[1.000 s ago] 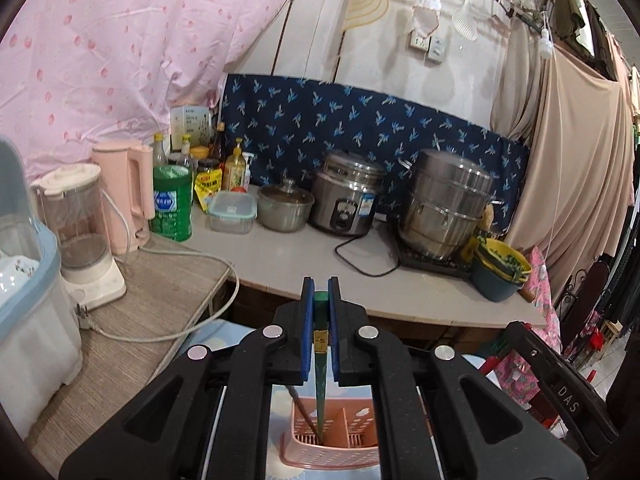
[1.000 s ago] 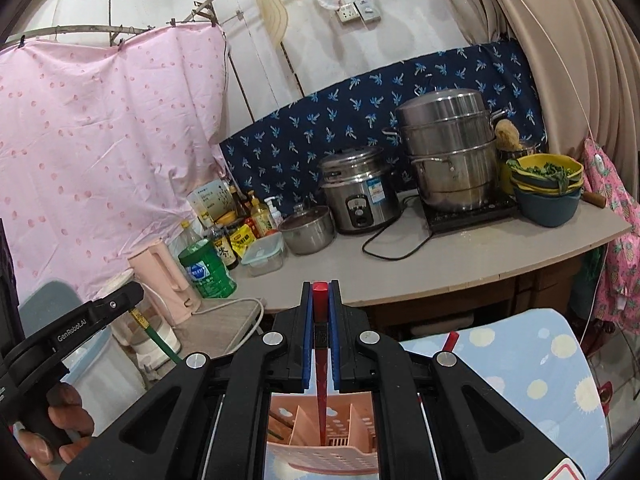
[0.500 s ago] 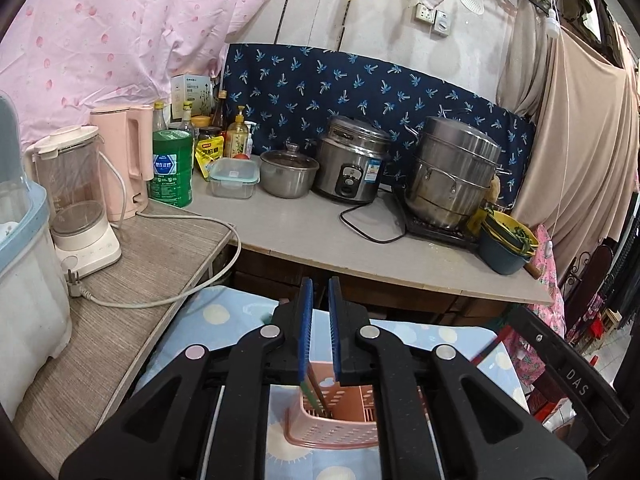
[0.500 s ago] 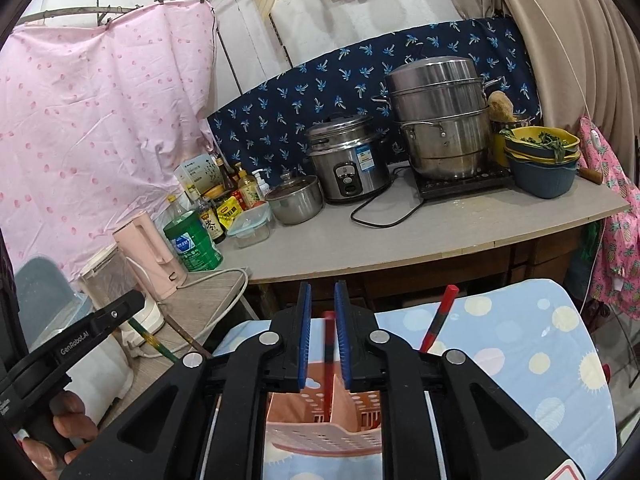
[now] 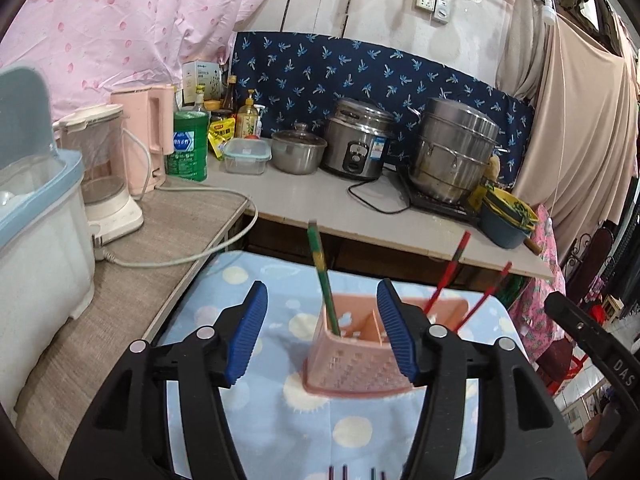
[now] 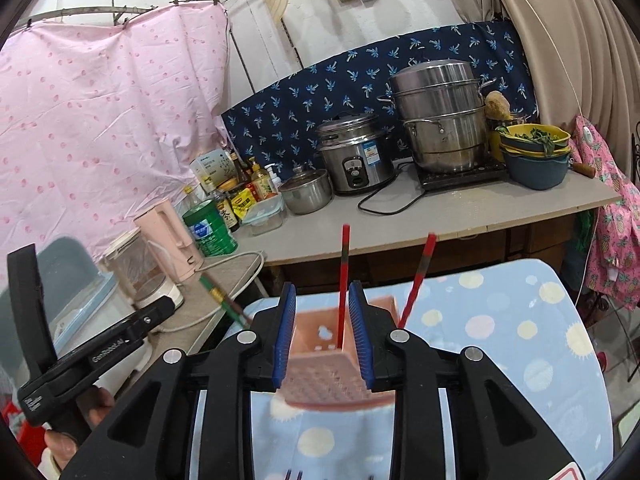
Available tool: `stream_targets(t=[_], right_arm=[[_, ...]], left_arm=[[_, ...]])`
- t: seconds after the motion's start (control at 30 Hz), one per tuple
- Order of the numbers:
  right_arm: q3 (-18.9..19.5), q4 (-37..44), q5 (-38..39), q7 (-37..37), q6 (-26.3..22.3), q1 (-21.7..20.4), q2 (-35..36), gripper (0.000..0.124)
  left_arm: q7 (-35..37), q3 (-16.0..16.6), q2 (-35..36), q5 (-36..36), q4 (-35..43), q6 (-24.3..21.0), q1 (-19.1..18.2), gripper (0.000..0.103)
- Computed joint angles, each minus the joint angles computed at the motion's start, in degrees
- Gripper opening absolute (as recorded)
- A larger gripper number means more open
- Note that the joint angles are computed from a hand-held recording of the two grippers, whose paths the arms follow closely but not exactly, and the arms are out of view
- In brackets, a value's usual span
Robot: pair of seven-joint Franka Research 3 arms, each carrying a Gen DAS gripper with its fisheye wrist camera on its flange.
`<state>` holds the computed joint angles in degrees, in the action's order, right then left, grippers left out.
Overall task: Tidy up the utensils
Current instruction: 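Open left tool over the pink basket while right tool opens, dropping both chopsticks in, then move both tools back down toward the remaining chopsticks on the tablecloth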
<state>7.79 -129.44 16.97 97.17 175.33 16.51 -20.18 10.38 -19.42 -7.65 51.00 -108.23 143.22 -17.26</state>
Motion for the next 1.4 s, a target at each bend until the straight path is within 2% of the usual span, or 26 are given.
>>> stream_targets(t=[0.13,0.37,0.67,0.87,1.17,1.4], right_arm=[[0.0,-5.7,1.1,-0.3,0.0,1.4,-5.3,0.029],[4.0,-14.7,-1.0,2.1,-1.2,-0.9,-14.3,0.032],[5.9,-24.9,-2.3,6.2,-5.5,-0.4,-25.5,0.033],[7.9,-29.9,-3.7,9.6,-9.5,-0.6,-31.4,0.033],[9.5,-37.2,-6.2,14.6,-15.4,1.7,-39.1,0.033],[9.3,-41.2,-7.1,17.7,-19.5,5.4,-42.1,0.033]], left_arm=[[-0.3,-0.7,-3.7,-1.8,-4.9,0.1,-0.5,0.056],[-1.9,-3.5,-9.3,-2.3,-11.7,-0.6,-0.9,0.056],[-3.3,-6.9,-15.3,-5.2,-19.5,-1.3,-2.4,0.058],[-3.2,-7.2,-17.8,-10.0,-24.2,-0.3,-4.7,0.058],[-4.3,-8.6,-20.7,-15.1,-30.1,-0.7,-7.7,0.058],[-5.2,-9.0,-21.7,-18.0,-33.4,-1.1,-9.8,0.058]])
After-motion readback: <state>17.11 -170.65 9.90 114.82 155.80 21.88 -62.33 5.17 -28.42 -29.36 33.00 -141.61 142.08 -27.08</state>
